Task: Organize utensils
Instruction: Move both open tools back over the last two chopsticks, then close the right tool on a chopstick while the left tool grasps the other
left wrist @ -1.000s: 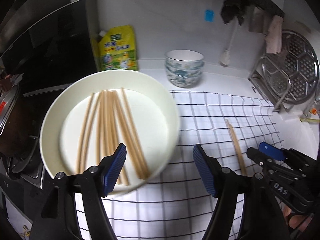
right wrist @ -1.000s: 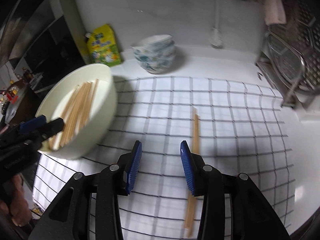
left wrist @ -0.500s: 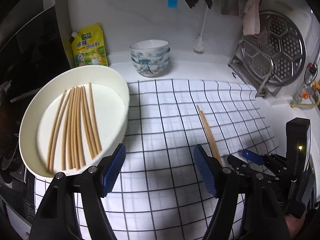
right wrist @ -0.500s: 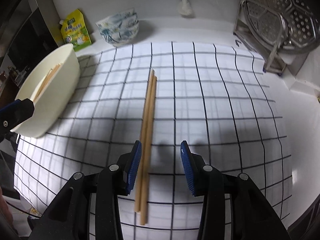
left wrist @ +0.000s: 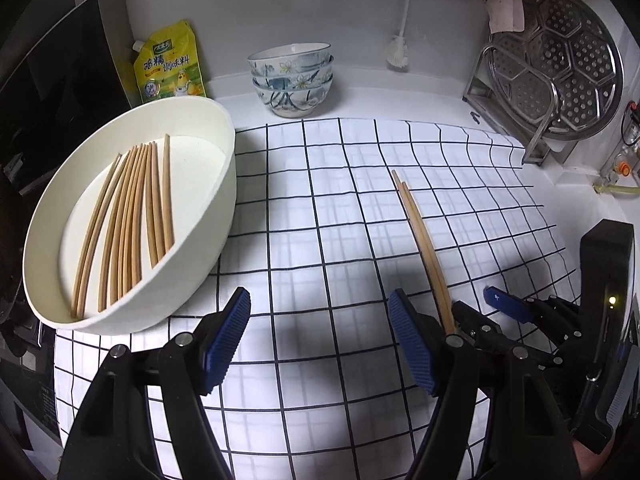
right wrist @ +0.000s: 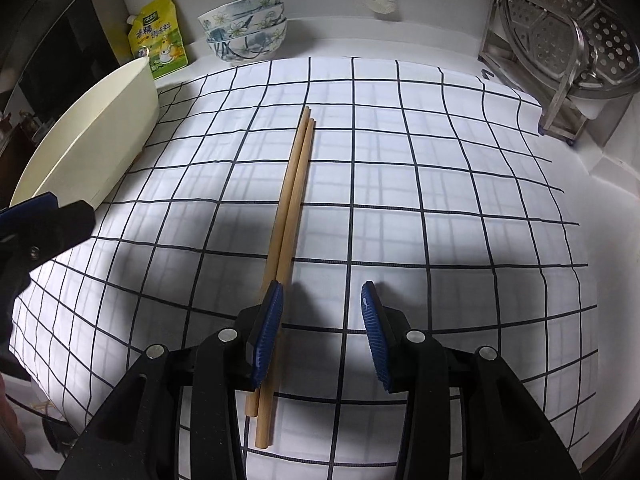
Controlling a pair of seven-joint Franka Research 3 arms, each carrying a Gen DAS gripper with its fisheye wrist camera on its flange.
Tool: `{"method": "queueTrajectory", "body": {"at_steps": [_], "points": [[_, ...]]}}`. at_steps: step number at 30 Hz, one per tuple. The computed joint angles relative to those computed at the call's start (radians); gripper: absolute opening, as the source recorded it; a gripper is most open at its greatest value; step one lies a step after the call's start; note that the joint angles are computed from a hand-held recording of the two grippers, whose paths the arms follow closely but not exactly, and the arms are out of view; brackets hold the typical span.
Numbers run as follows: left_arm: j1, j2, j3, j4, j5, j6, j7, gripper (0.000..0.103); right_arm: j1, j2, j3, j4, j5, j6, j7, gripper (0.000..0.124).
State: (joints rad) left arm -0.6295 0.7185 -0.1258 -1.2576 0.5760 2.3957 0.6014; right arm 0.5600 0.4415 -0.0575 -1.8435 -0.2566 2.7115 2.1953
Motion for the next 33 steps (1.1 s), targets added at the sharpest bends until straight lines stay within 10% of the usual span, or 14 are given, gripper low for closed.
{"method": "queueTrajectory", "body": {"at_steps": [19, 24, 33], "points": [[-0.004, 0.039, 0.000, 0.046, -0.025, -0.031, 0.010, 0.070, 0.006, 0.001, 0.006, -0.010, 0.007, 0.011, -0.053, 0.039], [-0.006, 0.074, -0.006, 0.091, -0.044, -0.043, 0.031, 0.070, -0.002, -0.004, 0.007, -0.022, 0.014, 0.028, -0.067, 0.007], [-0.040, 0.244, -0.008, 0.337, -0.118, -0.112, 0.116, 0.070, -0.015, -0.070, -0.025, -0.121, 0.011, 0.056, -0.005, 0.007]]}}
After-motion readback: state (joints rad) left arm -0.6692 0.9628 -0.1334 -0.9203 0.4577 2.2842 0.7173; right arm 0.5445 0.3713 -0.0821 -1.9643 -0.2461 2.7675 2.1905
